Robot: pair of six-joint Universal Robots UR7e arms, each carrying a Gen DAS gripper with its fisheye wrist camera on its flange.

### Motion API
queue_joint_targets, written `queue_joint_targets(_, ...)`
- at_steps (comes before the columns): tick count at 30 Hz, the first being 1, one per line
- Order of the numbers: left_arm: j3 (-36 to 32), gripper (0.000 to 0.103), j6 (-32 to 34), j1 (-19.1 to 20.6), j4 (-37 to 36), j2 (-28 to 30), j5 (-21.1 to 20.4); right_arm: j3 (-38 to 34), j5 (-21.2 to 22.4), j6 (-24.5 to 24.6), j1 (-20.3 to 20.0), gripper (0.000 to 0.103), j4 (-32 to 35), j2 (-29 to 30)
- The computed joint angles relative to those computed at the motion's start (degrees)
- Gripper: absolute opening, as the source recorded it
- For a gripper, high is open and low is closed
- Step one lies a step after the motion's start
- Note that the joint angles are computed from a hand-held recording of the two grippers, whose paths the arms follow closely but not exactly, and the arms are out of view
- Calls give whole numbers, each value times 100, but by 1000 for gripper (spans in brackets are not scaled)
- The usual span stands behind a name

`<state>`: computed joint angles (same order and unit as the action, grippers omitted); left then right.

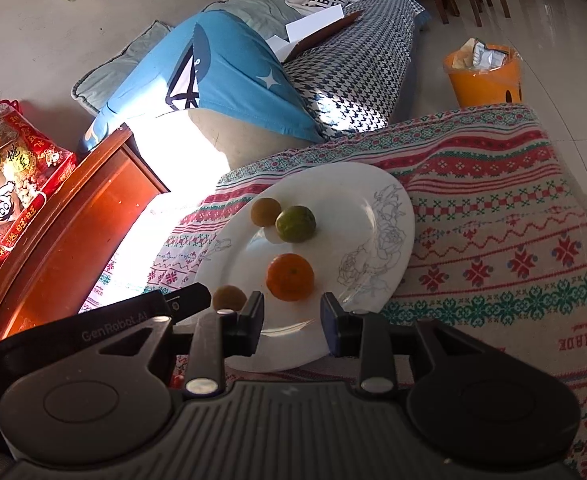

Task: Organize fruits
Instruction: 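Carry the mandarin and brown fruit onto the white plate and open both grippers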

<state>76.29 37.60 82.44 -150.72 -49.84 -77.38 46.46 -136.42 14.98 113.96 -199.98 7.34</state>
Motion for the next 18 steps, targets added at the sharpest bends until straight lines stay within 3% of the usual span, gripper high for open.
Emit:
queue_joint_targets(4, 13, 39, -51, -22, -102, -5, -21, -28, -21, -8, 5, 33, 34, 6)
queue_joint_targets(18, 185, 49, -38, -63, -209, -265, 65, 72, -70, -82, 100, 33, 134, -31)
